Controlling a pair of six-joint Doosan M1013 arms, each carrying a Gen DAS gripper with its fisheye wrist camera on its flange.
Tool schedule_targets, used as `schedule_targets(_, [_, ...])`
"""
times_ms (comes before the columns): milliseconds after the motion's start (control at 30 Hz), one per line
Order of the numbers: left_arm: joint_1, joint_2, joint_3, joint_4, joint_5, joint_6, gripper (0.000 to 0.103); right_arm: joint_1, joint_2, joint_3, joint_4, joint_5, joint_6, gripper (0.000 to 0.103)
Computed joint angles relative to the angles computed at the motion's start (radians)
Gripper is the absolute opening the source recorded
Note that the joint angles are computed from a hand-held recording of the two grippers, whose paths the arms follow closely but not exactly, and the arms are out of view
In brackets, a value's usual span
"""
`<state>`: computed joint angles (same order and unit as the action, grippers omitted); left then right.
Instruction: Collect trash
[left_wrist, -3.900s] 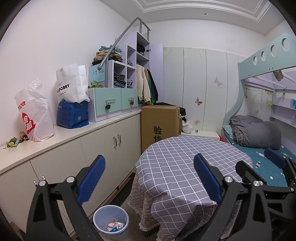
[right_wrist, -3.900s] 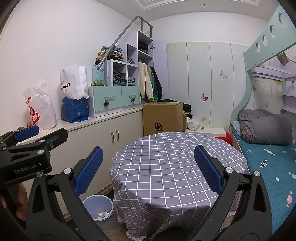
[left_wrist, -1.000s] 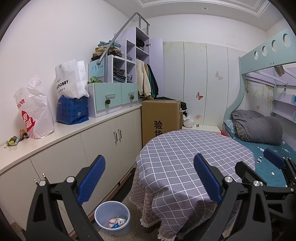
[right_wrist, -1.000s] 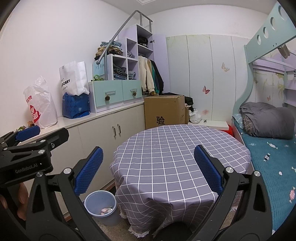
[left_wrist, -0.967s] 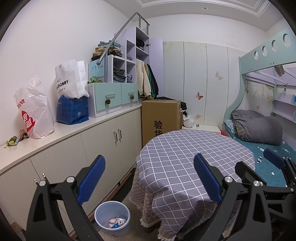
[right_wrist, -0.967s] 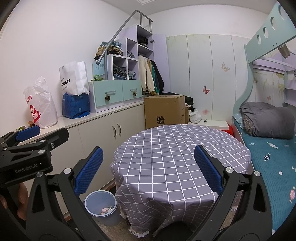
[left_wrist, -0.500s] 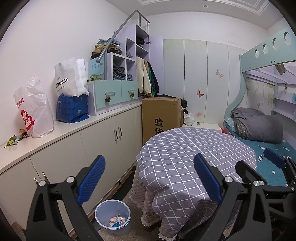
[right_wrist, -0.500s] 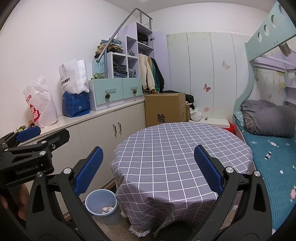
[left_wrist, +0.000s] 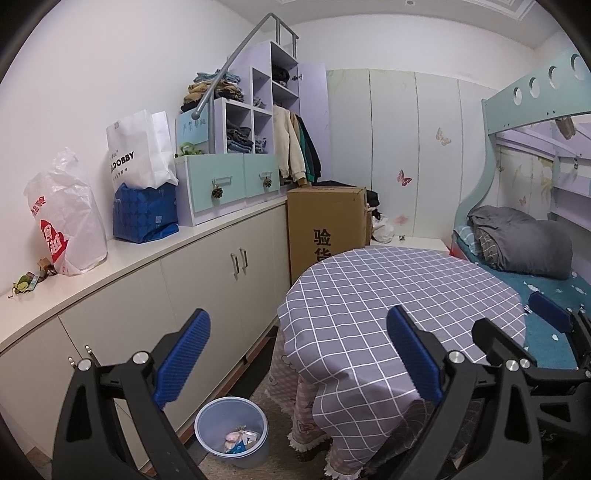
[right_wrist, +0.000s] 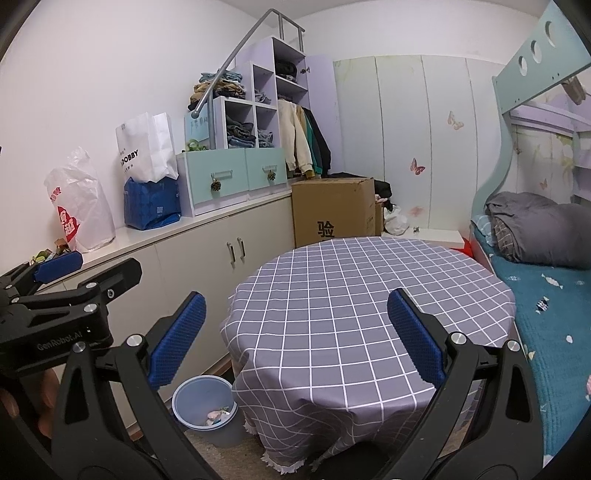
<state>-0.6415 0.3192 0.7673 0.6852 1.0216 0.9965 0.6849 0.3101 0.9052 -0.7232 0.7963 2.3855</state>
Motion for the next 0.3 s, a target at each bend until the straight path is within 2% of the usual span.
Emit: schedule_targets(300, [0.014, 0.091, -0.12, -0.049, 0.091, 0.078, 0.094, -0.052, 0.037, -0.032, 0.132, 0.023, -0.057, 0.097])
